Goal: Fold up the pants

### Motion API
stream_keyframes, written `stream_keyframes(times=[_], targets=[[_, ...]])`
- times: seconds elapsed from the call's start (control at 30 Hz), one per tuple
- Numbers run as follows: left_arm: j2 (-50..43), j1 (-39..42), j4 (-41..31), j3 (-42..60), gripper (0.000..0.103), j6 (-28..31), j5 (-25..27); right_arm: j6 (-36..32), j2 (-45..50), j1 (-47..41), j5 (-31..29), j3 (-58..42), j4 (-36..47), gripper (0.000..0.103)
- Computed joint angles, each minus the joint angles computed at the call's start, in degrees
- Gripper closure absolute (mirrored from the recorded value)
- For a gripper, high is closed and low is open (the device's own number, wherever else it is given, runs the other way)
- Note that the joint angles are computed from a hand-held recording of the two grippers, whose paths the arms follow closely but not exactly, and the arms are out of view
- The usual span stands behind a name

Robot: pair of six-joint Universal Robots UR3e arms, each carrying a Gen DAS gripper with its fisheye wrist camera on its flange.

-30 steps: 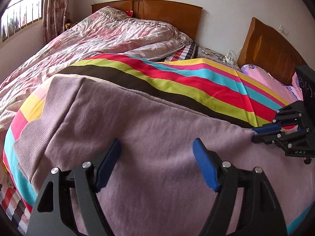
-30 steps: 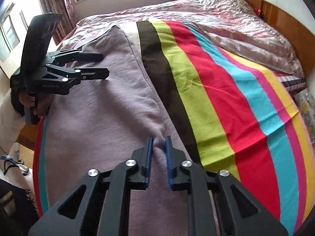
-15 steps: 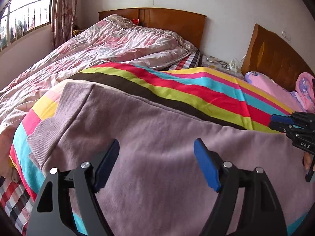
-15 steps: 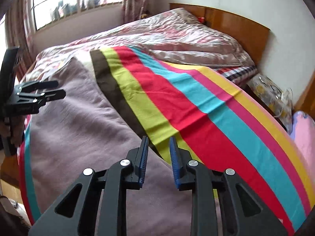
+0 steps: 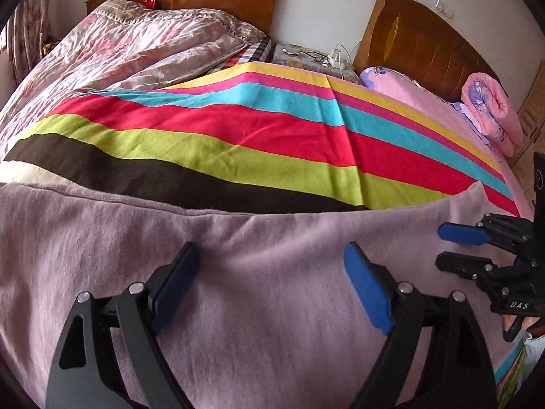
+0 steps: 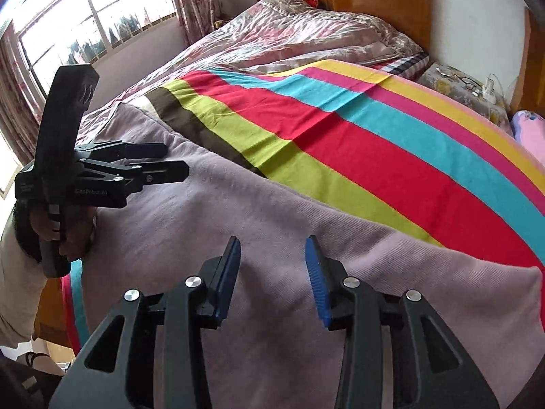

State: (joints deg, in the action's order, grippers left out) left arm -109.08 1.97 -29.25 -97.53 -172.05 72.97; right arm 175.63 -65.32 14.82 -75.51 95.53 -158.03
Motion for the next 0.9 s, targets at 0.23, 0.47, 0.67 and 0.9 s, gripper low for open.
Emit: stream_keyframes(times=[0.23, 0.47, 0.67, 0.9], targets=[[-1.2, -0.4, 3.92, -0.78, 0.01, -2.11, 2.4, 4.46, -4.21, -8.69, -6.97, 7.36, -4.42, 0.029], [-2.17, -1.19, 5.61, -0.71, 0.008, -3.13, 3.97, 8.48, -12.1, -16.16, 0.06, 15.1, -10.02, 0.03], [-3.37, -2.86, 5.11, 0.84, 0.005, -2.68, 6.85, 1.62, -22.84, -3.58, -1.57, 24.38, -4.49, 0.019], [-0.97, 0.5, 6.21, -2.47, 0.004, -1.45, 0.59, 0.58, -26.97, 8.44, -12.65, 36.19, -6.34, 0.016]])
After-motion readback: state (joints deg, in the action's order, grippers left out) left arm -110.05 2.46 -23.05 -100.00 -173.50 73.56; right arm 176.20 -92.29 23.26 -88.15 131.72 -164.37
